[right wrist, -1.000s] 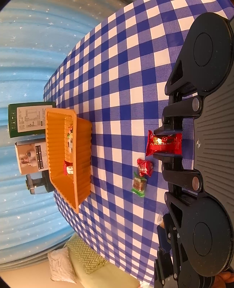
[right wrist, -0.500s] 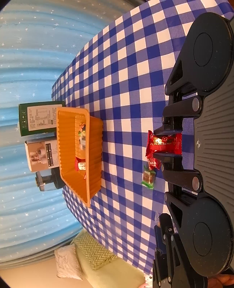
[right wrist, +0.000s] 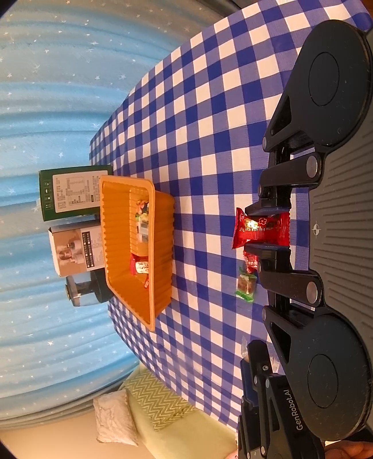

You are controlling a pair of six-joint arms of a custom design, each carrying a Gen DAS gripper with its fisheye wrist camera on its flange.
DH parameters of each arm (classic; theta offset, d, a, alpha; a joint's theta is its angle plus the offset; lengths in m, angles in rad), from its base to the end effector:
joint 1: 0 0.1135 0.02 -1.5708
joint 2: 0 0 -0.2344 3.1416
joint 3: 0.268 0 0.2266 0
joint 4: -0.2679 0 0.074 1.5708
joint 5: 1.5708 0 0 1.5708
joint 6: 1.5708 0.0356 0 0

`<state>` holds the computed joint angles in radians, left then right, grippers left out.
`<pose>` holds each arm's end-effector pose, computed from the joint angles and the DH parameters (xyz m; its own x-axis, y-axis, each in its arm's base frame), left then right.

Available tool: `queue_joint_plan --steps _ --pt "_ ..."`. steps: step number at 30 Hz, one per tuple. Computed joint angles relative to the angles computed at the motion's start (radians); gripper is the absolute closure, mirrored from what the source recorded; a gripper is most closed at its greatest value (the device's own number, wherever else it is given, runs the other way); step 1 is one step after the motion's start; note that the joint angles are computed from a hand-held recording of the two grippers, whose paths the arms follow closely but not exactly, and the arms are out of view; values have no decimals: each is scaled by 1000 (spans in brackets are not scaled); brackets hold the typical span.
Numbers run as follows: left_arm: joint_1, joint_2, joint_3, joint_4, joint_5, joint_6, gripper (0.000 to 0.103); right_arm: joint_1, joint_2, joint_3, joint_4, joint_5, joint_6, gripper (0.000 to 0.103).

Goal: Organize snacks
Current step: 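Carry both candies into the orange tray and open both tools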

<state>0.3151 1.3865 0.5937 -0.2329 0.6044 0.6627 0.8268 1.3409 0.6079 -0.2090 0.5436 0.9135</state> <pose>0.2218 0.0510 0.1421 -0.6254 0.3286 -0.7078 0.5200 0.8518 -0.0640 0.1697 0.1572 0.1556 -0.6700 0.2725 -0.6905 0.1747 0.9619 0.2101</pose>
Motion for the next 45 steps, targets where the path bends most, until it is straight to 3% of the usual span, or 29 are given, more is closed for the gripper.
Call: queue_joint_plan --steps 13,25,34,45 --pt "-109 106 202 24 -4 -125 84 -209 -3 73 59 -105 -218 83" --pt "-214 399 578 52 -62 -232 84 -474 178 307 127 -282 -435 83" --pt "-257 672 921 -8 -110 -284 84 -573 370 511 116 -405 -463 83" --pt "-270 825 1056 -30 -119 -270 80 -588 488 609 116 -433 -461 83"
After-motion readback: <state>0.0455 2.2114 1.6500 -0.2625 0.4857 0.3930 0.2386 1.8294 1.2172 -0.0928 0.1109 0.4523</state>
